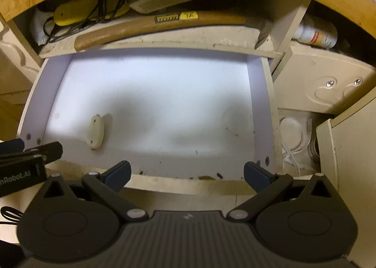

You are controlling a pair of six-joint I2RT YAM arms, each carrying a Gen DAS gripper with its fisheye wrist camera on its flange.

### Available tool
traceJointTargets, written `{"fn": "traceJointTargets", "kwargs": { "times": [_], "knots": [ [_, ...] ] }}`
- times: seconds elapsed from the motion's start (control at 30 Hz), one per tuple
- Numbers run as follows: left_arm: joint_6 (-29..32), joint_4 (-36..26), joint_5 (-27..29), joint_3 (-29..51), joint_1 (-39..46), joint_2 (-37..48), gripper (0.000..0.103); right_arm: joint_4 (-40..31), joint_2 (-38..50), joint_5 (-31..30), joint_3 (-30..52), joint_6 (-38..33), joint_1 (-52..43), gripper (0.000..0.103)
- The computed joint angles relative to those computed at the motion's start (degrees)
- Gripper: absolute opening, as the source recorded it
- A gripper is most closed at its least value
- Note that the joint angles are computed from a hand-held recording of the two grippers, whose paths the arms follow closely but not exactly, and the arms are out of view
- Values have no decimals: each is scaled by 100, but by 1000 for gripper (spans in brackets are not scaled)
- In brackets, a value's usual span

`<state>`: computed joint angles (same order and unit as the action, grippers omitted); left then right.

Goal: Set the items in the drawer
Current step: 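Raise both tools up and back from the drawer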

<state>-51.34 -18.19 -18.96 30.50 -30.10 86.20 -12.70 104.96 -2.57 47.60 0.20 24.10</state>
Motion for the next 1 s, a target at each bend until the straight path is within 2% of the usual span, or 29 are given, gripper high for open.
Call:
{"fn": "traceJointTargets", "kwargs": {
  "times": [0.7,1.0],
  "knots": [
    [46,-320,748,195,29,553,73,-835,314,103,294,19,154,102],
    [163,-242,1066,233,94,906,74,-1214,776,53,569,98,121,102]
  ]
}}
